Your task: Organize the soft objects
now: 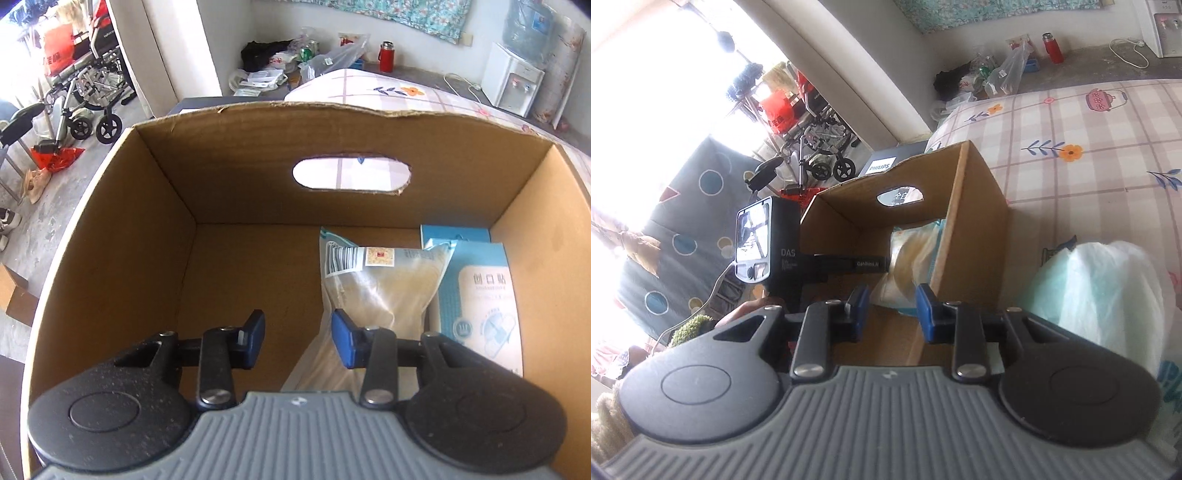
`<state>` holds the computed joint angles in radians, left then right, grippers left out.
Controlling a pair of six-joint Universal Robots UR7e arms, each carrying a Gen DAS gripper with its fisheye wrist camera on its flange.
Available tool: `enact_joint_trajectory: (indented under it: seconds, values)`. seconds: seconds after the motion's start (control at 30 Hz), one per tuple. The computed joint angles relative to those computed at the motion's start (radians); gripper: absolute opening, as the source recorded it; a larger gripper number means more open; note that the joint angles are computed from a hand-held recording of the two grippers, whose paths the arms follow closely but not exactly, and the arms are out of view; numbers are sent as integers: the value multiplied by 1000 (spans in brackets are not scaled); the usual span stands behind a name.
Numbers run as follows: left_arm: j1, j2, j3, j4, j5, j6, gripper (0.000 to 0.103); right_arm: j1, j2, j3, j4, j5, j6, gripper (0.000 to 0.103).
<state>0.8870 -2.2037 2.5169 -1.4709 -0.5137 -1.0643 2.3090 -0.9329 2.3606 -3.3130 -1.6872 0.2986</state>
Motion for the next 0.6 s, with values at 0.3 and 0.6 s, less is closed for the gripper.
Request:
enact_joint_trajectory:
  seconds: [0.3,0.6]
  values:
    - [22,114,25,-79,105,-76,37,0,-95,122,-90,-53,23,28]
    - [-10,68,-26,101,79,-244,77,-3,-182,226,-138,-103,43,29]
